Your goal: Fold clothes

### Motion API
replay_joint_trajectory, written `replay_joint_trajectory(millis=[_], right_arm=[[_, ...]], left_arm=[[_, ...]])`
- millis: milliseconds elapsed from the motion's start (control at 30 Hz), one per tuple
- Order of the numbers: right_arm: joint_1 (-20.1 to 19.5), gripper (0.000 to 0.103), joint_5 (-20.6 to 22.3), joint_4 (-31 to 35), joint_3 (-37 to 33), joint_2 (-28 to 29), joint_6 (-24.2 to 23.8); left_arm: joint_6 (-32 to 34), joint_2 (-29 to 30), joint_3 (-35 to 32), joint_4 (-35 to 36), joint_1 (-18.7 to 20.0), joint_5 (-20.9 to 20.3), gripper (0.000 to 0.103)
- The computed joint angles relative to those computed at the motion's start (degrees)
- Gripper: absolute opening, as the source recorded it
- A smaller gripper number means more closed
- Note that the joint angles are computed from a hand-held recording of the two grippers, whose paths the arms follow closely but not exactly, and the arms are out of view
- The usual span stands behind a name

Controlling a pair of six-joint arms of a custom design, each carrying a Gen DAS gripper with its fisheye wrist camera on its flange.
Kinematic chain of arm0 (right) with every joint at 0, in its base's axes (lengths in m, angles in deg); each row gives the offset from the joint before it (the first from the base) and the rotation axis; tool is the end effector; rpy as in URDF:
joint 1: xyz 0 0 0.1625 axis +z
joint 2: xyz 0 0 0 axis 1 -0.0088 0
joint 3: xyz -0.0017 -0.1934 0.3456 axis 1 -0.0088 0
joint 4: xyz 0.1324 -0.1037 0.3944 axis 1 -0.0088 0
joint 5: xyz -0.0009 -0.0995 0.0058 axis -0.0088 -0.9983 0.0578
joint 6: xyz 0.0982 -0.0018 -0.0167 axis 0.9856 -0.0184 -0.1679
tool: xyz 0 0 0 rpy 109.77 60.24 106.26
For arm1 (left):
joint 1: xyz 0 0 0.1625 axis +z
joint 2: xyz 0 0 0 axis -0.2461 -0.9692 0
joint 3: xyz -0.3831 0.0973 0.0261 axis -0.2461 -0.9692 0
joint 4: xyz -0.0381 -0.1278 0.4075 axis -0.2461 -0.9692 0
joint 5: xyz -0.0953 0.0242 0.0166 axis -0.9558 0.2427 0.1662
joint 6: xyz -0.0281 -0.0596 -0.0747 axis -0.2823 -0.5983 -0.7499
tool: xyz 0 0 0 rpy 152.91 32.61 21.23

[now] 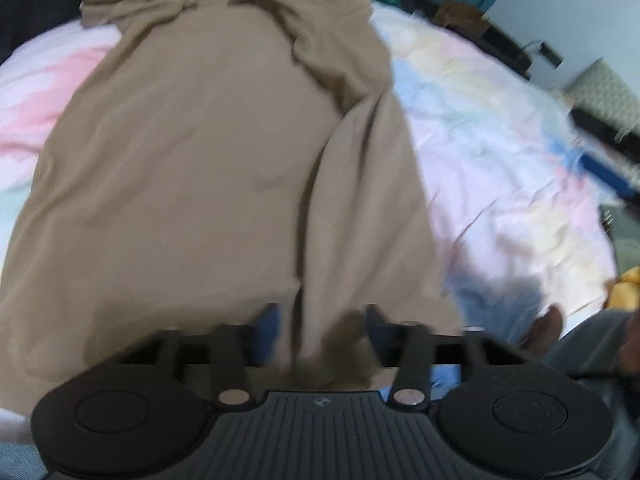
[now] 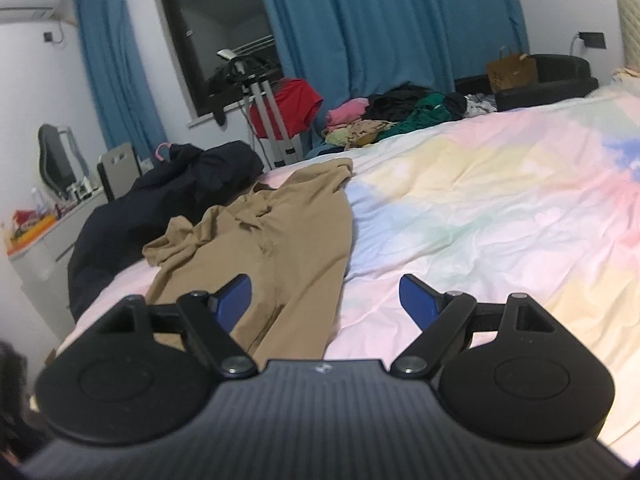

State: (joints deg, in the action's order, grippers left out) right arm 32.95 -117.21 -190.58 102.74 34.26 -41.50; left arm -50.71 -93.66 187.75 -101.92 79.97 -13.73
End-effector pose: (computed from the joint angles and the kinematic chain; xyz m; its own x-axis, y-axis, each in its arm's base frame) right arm 0.4212 -0.5256 0.0208 -0.8806 -0.0835 0.4664 -0.4504 0.4534 -0.7692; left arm -0.0336 -0.5076 0.4657 -0.8741 0.2335 -0.4259 0.3815 0.8728 -0.3044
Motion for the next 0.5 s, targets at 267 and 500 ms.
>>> replay_joint_trajectory(millis=[267,500], right_arm=[[-0.2,0.083,0.7,-0.9,0.5,-0.4,0.4],[-0.8,0.083,1.2,-0.2,0.9,-0.7,1.6]], left_arm=[[-2.1,14.1,-12.6,-10.0,2.3,-5.1,0.065],[3.9,25.8,-17.9,-19.1,3.9,-0.1,0.062]])
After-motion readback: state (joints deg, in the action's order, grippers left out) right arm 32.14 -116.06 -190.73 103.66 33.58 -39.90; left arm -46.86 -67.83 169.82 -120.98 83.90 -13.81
